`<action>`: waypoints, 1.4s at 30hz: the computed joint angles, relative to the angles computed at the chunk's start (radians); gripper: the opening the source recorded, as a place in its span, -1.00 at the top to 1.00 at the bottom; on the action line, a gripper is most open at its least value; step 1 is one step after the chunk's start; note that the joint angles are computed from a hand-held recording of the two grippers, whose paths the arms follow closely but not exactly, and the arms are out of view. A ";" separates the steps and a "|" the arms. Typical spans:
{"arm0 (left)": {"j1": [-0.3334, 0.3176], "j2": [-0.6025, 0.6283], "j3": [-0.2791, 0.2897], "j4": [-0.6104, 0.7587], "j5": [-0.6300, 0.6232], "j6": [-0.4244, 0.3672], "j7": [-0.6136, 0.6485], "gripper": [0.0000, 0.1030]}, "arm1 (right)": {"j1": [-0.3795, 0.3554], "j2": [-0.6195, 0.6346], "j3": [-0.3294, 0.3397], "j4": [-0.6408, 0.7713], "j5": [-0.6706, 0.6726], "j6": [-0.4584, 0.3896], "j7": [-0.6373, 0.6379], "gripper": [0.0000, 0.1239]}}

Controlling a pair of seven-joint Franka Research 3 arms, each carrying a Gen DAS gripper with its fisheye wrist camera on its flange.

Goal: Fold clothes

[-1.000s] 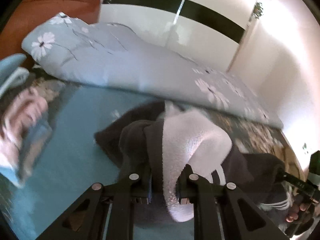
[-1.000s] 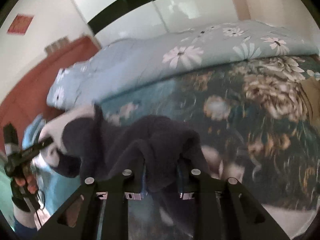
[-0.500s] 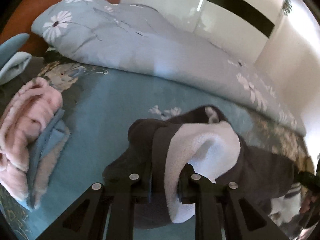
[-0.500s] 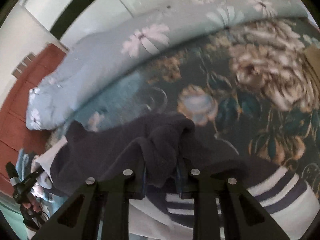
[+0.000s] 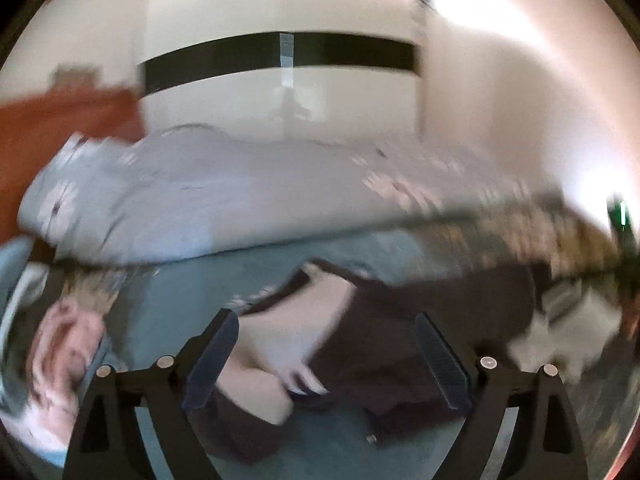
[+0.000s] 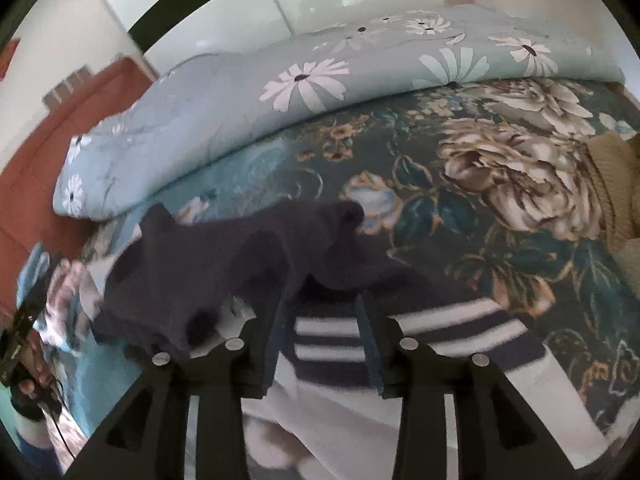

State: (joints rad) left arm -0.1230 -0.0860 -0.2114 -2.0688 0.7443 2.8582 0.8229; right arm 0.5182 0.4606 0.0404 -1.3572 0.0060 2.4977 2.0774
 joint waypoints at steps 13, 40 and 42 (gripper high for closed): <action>-0.146 0.308 0.003 0.320 -0.045 -0.274 0.456 -0.69 | -0.055 -0.074 0.000 -0.128 -0.029 -0.041 -0.083 0.14; -0.136 0.253 0.077 0.378 -0.112 -0.248 0.220 0.85 | 0.014 0.199 -0.054 0.316 -0.026 -0.193 -0.176 0.74; -0.138 0.222 0.078 0.373 -0.038 -0.250 0.164 0.86 | 0.025 0.147 -0.062 0.256 -0.054 -0.128 -0.144 0.75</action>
